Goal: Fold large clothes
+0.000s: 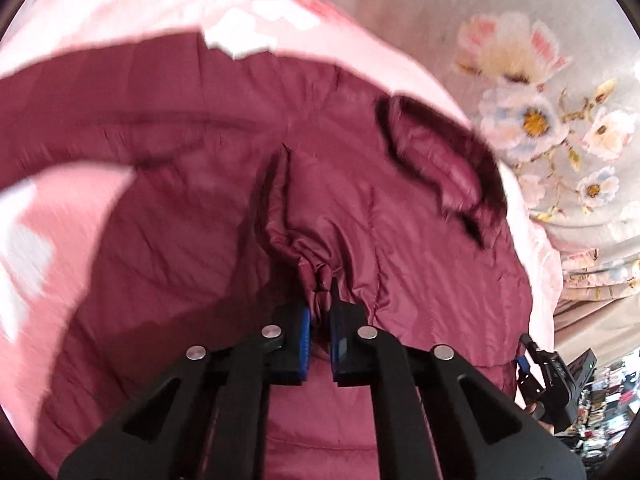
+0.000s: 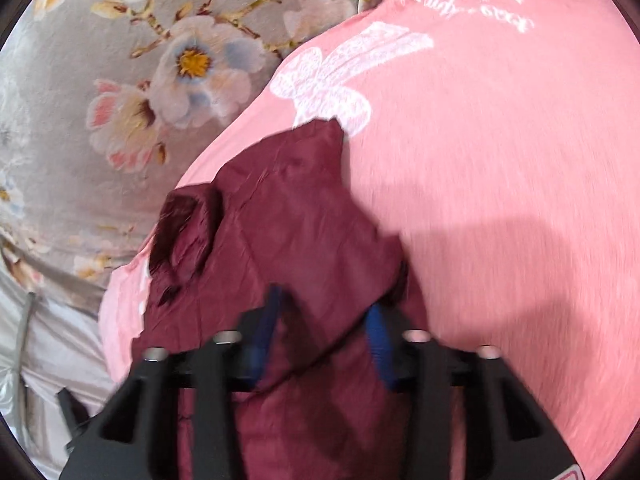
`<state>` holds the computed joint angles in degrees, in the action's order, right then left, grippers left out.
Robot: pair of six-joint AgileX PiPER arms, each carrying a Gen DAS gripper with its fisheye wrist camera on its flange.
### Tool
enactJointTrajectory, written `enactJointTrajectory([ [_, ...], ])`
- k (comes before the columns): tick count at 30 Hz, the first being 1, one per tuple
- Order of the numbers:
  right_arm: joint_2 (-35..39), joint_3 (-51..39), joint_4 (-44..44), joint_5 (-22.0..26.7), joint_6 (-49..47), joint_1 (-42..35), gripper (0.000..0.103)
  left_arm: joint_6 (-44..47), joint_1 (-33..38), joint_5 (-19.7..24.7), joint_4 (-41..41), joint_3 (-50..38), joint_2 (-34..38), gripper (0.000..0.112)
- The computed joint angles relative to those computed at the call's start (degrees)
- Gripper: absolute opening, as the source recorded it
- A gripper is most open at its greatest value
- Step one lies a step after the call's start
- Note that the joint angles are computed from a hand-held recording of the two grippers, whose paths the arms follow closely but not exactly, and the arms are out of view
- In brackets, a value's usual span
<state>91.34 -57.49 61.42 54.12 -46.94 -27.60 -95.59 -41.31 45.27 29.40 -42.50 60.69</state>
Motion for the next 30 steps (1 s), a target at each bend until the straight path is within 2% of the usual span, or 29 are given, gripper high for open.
enactJointTrajectory([
  [1,-0.36,-0.43,0.71,0.32,-0.18,0.03,0.003,-0.71,-0.81,1.96,1.56,-0.5,-0.99,0.005],
  [4,-4.22,0.92,7.25,4.28,-6.7,-3.24,0.002,-4.1,-5.78,7.99,6.35,-1.91,-3.14,0.005],
  [5,-6.69,2.11,8.18,3.46,-9.25,-3.31,0.002,-4.47,-6.84,9.31,7.06,-2.2,-2.48,0.005],
  [8,-12.31,5.52,1.78,-7.68,-10.85,2.33,0.001,-4.97,-7.75,9.25,6.54,-1.25,2.24,0.005],
  [10,-11.75,6.69,-2.72,-12.79,-8.66,5.29,0.001,-5.87,-7.39,6.45,5.51,1.0,4.52,0.005],
  [12,-9.9,7.47,-5.97,-15.57,-6.81,6.24,0.001,-7.47,-6.97,3.06,5.47,3.46,5.31,0.005],
  [17,-6.02,8.18,-7.18,-17.05,-7.25,6.2,0.001,-12.82,-11.57,5.63,10.82,4.2,7.14,0.005],
  [21,-6.32,8.68,-9.77,-20.06,-5.62,8.24,0.0,-17.67,-16.58,10.1,15.31,3.49,10.62,0.005],
  [26,-5.79,6.83,-12.92,-17.72,-2.8,8.11,0.001,-19.77,-19.59,13.99,17.49,1.97,14.05,0.006],
  [29,-12.24,8.9,-17.31,-17.24,5.77,6.58,0.016,-21.14,-20.17,13.85,18.25,2.64,13.68,0.006],
  [30,-16.7,10.71,-17.69,-17.48,7.58,6.45,0.016,-21.55,-20.35,13.81,18.43,2.79,13.62,0.006],
])
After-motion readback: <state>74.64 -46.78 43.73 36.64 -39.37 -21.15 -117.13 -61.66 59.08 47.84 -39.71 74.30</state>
